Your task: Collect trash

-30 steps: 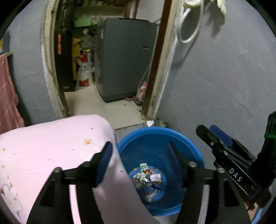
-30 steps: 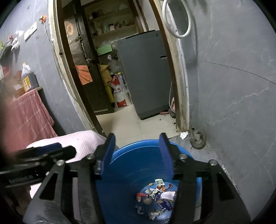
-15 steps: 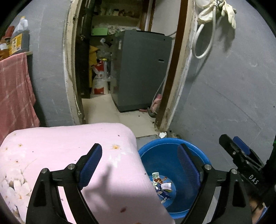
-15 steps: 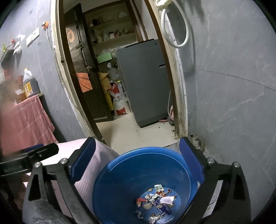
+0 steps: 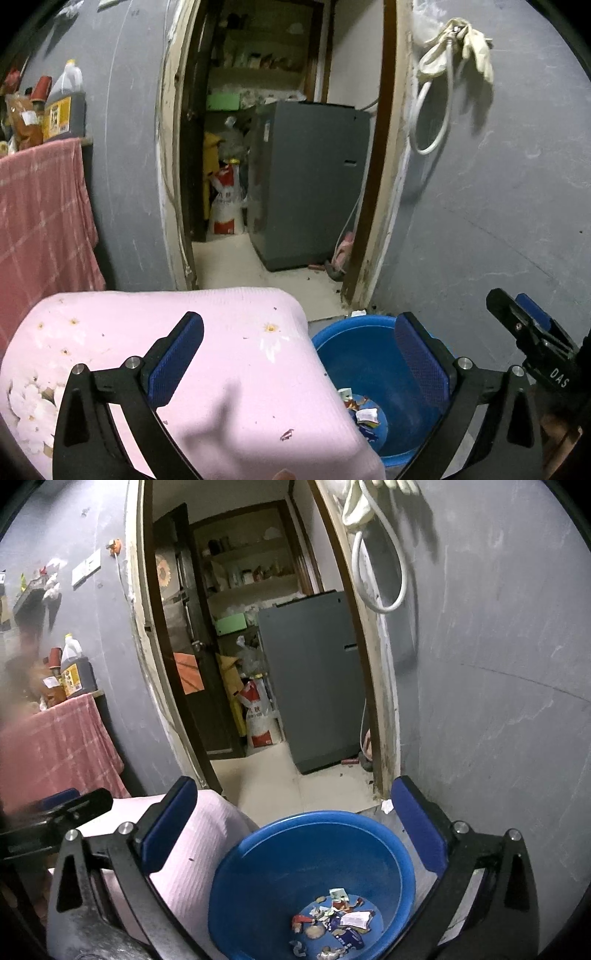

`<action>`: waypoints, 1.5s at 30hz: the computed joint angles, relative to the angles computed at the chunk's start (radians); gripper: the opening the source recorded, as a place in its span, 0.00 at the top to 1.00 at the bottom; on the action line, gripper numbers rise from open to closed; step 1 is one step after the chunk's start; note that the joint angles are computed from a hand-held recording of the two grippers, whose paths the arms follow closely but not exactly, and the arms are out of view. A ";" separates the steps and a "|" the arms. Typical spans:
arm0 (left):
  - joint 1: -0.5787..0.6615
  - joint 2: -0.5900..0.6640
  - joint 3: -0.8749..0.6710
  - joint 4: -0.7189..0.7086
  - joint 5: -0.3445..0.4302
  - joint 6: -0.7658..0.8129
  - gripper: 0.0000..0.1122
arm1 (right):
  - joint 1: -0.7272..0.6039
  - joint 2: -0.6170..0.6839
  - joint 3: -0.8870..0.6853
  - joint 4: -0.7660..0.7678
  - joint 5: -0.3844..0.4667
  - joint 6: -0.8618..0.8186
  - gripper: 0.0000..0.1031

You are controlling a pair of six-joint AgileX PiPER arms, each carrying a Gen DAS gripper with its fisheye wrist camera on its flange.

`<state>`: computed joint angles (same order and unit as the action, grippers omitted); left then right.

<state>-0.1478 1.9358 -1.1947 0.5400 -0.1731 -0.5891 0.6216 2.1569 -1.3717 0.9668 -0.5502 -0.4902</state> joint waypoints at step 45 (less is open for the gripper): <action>0.181 -0.773 0.895 -0.158 -0.312 0.191 0.10 | 0.667 -0.347 0.476 0.440 -0.571 -0.123 0.00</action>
<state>0.0334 1.1625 -0.2998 0.3816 -0.4850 -0.3985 1.2885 1.8103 -0.8958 1.4063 -1.1211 -0.6127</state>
